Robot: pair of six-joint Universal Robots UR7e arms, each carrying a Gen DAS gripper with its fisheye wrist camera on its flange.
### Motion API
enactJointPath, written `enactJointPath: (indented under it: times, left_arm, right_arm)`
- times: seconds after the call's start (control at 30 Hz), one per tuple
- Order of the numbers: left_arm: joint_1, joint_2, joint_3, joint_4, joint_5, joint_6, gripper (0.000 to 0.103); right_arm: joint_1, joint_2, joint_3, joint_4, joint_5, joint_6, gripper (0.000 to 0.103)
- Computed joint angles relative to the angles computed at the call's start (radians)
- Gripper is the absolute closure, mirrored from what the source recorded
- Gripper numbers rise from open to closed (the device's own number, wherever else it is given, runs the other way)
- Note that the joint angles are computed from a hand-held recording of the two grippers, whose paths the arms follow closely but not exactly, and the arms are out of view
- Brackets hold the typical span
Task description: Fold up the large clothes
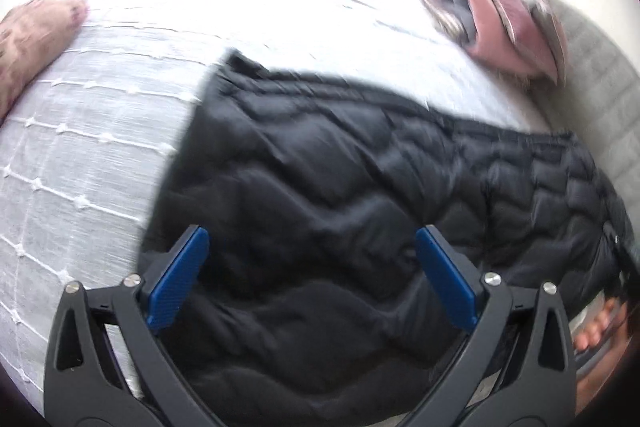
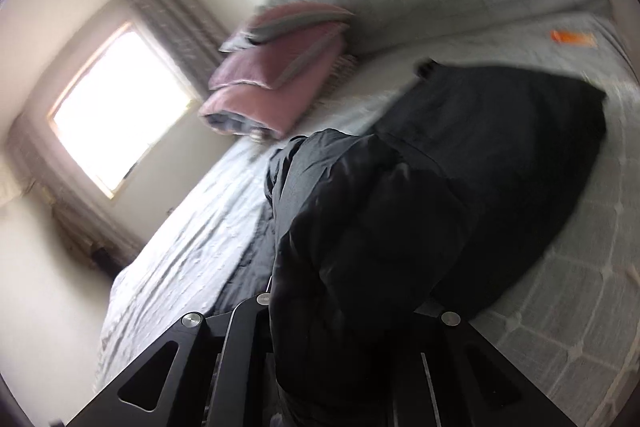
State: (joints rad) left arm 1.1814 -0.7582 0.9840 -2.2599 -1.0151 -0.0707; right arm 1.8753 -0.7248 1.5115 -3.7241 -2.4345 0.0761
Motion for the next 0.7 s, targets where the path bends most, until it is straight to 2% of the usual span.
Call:
enactJointPath:
  times: [0.07, 0.23, 0.4, 0.5, 0.6, 0.7]
  left_arm:
    - [0.01, -0.014, 0.006, -0.02, -0.004, -0.008, 0.0]
    - [0.034, -0.022, -0.011, -0.025, 0.011, -0.067, 0.0]
    - [0.049, -0.024, -0.026, -0.032, 0.011, -0.099, 0.0]
    - [0.064, -0.027, -0.044, -0.011, -0.015, -0.137, 0.0]
    - [0.076, -0.038, -0.048, -0.021, -0.022, -0.165, 0.0]
    - [0.091, -0.044, -0.054, -0.033, -0.011, -0.191, 0.0]
  right_arm:
    - [0.015, 0.036, -0.053, -0.037, 0.003, -0.108, 0.091]
    - [0.049, 0.101, -0.144, -0.084, 0.018, -0.285, 0.091]
    - [0.083, 0.171, -0.231, -0.126, 0.099, -0.476, 0.09]
    - [0.111, 0.225, -0.283, -0.135, 0.155, -0.58, 0.089]
    - [0.144, 0.295, -0.354, -0.1, 0.189, -0.692, 0.088]
    - [0.169, 0.364, -0.417, 0.008, 0.226, -0.786, 0.087]
